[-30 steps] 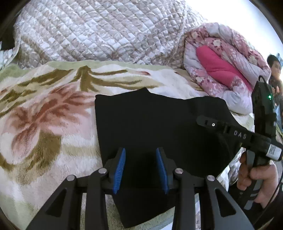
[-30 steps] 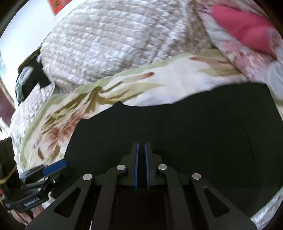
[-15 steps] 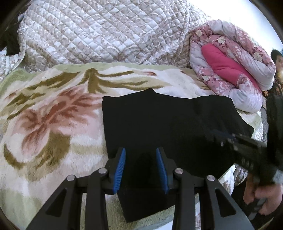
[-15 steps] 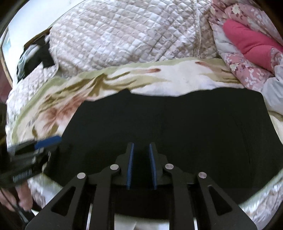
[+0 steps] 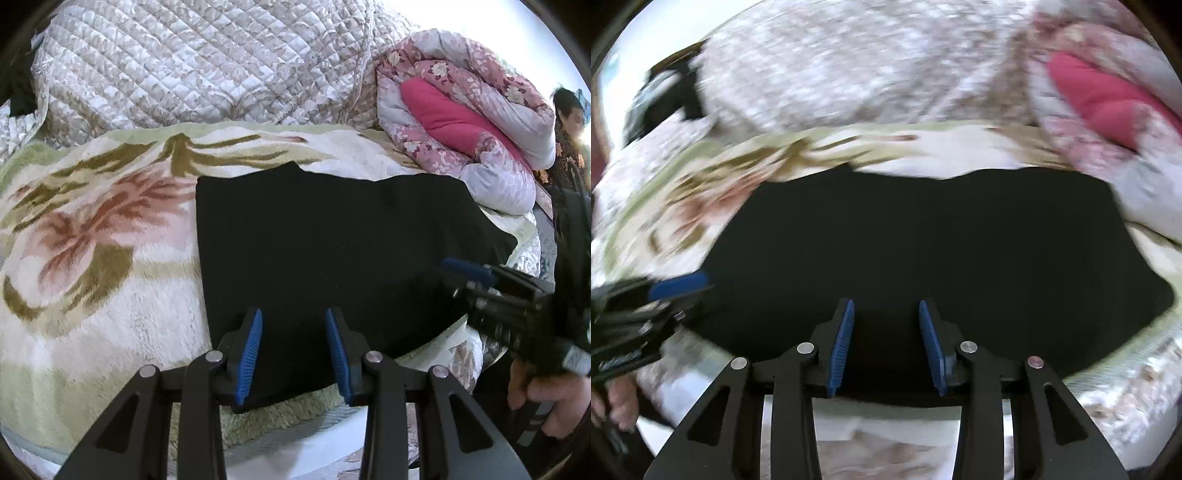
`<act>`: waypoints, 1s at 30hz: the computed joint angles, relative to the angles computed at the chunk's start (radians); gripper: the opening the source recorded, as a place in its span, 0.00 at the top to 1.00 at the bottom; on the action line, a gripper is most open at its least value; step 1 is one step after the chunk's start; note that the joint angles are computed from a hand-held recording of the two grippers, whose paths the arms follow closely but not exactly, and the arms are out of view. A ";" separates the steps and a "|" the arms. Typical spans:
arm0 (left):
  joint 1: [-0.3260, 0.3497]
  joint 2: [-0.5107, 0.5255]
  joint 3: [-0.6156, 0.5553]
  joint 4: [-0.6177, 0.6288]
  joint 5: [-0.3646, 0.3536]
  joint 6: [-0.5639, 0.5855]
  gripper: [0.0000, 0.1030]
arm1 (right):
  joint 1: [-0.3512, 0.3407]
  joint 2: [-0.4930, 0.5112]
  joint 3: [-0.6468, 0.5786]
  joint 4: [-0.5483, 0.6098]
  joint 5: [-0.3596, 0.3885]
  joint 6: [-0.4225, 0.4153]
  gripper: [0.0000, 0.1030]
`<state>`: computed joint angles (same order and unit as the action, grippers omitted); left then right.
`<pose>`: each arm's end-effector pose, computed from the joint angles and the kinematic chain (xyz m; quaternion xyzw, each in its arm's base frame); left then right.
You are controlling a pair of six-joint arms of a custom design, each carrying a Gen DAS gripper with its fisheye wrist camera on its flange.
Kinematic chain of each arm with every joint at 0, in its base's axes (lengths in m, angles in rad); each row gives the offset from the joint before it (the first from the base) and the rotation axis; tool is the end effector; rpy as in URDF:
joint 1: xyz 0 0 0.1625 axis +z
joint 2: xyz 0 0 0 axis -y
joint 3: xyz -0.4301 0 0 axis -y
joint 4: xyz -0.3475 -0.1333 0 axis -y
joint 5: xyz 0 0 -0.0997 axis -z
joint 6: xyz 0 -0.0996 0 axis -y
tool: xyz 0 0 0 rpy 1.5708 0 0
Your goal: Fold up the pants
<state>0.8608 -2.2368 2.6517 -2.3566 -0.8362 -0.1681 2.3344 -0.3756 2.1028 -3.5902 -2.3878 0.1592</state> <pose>0.0396 -0.2608 0.3279 0.1817 0.9016 -0.3058 0.2463 0.3627 -0.2911 -0.0595 0.2150 -0.8840 0.2946 0.2924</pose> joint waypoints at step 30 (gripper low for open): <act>0.037 0.030 0.009 -0.076 -0.021 0.039 0.62 | -0.191 -0.075 0.250 -0.633 0.035 0.313 0.42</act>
